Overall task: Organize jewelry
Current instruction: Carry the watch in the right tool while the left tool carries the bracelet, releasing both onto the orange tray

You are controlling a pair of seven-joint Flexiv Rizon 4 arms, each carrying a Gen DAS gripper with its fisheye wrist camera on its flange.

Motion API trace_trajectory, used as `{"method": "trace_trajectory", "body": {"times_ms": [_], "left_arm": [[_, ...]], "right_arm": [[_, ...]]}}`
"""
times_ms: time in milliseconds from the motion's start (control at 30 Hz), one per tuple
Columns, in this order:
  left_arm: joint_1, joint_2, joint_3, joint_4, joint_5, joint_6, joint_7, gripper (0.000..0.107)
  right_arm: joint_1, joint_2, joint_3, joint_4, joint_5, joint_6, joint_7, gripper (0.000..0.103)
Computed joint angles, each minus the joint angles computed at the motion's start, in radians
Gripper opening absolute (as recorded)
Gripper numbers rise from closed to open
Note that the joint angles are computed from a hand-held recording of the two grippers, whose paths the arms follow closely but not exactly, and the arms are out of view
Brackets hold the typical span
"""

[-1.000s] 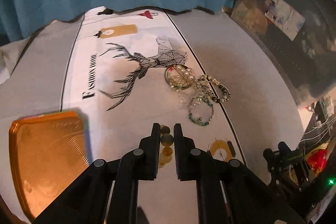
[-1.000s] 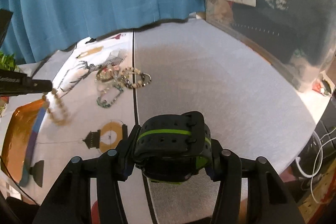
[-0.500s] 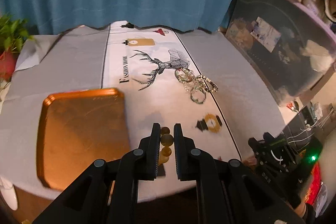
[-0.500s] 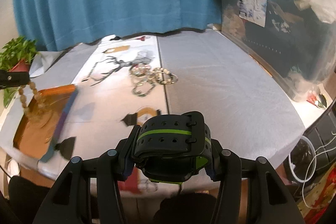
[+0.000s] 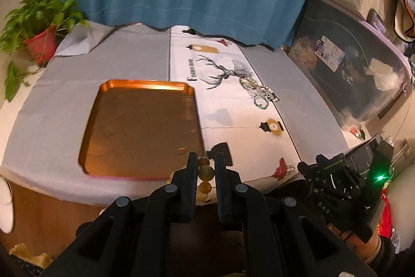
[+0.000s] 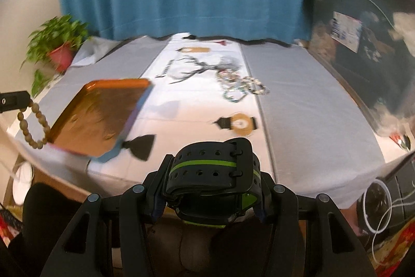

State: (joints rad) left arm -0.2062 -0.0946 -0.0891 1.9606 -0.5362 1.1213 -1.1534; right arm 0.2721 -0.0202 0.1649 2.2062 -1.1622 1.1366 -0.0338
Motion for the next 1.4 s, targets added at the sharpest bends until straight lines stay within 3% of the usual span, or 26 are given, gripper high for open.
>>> {"method": "trace_trajectory", "body": {"times_ms": [433, 1000, 1233, 1400], "left_arm": [[0.031, 0.023, 0.028, 0.055, -0.049, 0.051, 0.044, 0.010], [0.095, -0.065, 0.022, -0.021, -0.070, 0.043, 0.066, 0.010], [0.121, -0.128, 0.014, -0.075, -0.049, 0.042, 0.051, 0.010], [0.133, -0.194, 0.011, -0.133, 0.007, 0.028, 0.016, 0.010]], "right_arm": [[0.062, -0.064, 0.003, -0.071, 0.062, -0.009, -0.104, 0.054], [0.162, -0.228, -0.051, -0.262, 0.137, 0.017, -0.256, 0.054], [0.215, -0.352, -0.077, -0.399, 0.230, 0.083, -0.397, 0.054], [0.254, -0.450, -0.089, -0.515, 0.347, 0.047, -0.535, 0.054]]}}
